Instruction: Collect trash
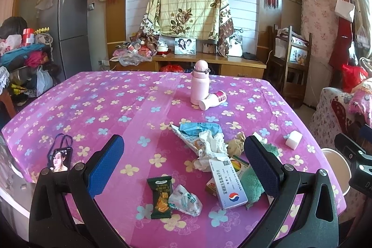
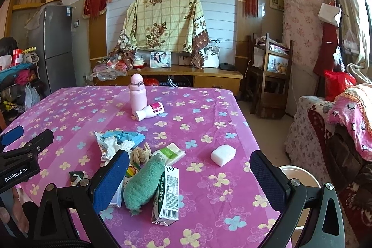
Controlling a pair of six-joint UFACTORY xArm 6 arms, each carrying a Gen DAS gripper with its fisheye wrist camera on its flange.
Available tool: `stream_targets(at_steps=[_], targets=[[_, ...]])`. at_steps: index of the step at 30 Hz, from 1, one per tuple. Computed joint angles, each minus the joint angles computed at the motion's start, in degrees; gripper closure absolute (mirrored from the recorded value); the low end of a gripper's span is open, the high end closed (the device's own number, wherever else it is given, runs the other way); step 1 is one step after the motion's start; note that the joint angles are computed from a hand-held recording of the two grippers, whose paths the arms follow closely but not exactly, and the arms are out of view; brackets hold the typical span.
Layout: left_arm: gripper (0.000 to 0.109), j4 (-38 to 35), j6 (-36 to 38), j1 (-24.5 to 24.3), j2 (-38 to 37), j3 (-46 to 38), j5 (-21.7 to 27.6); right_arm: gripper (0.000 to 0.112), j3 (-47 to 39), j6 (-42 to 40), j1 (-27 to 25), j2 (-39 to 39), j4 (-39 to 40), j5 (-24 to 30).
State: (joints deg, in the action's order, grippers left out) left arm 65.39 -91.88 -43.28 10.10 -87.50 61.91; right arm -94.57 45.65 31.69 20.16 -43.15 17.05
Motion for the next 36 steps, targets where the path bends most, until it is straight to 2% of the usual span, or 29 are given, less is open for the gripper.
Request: stream_targets(at_steps=[36], targets=[[0.006, -1.55, -1.50, 0.68, -0.88, 3.20, -2.28, 0.009, 0.25, -3.08, -0.12, 0.23, 2.99, 1.56]])
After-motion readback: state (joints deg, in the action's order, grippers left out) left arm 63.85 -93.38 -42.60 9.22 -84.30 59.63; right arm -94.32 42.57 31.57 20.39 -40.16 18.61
